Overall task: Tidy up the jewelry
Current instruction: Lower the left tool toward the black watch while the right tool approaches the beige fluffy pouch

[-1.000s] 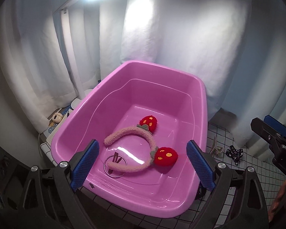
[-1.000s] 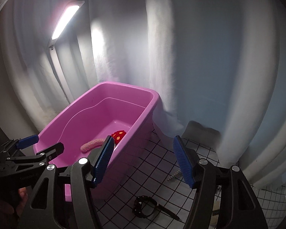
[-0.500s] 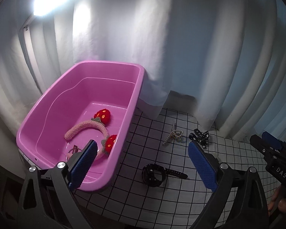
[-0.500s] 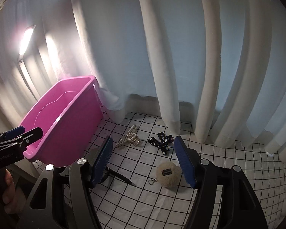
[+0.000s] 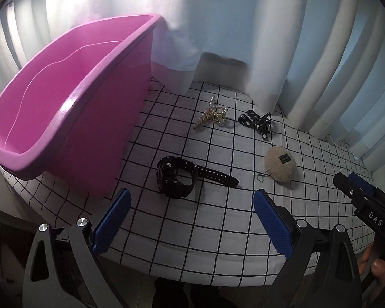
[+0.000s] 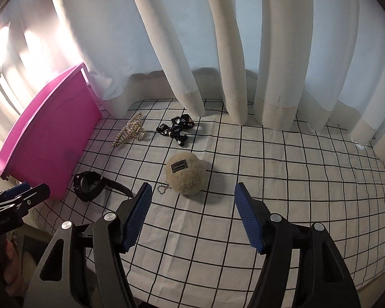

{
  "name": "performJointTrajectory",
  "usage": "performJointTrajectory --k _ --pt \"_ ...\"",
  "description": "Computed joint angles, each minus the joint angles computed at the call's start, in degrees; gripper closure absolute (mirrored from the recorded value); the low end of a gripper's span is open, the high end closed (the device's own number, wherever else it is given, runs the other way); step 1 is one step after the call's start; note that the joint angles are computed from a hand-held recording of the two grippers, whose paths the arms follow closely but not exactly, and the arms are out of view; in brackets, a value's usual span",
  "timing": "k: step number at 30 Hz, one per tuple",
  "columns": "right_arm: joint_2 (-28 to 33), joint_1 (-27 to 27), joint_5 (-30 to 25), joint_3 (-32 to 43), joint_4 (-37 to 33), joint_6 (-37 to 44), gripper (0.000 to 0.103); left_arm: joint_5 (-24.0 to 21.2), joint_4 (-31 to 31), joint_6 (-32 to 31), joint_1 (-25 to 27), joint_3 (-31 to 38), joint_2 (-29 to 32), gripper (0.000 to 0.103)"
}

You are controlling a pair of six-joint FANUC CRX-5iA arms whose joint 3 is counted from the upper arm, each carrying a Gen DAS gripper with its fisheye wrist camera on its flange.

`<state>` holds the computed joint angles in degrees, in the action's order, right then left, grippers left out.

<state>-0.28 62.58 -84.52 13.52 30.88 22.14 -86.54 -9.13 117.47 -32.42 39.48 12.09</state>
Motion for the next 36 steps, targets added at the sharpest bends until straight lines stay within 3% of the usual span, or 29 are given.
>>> performJointTrajectory --k 11,21,36 --pt "0.3 -3.3 6.8 -5.5 -3.0 1.8 0.039 2.9 -1.0 0.7 -0.7 -5.0 1.6 0.009" --pt "4.0 -7.2 11.3 -4.8 -6.2 5.0 0.039 5.2 -3.7 1.7 0.2 -7.1 2.8 0.009" --pt "10.0 -9.2 9.9 -0.5 -6.6 8.6 0.039 6.4 -5.3 1.0 1.8 -7.2 4.6 0.009"
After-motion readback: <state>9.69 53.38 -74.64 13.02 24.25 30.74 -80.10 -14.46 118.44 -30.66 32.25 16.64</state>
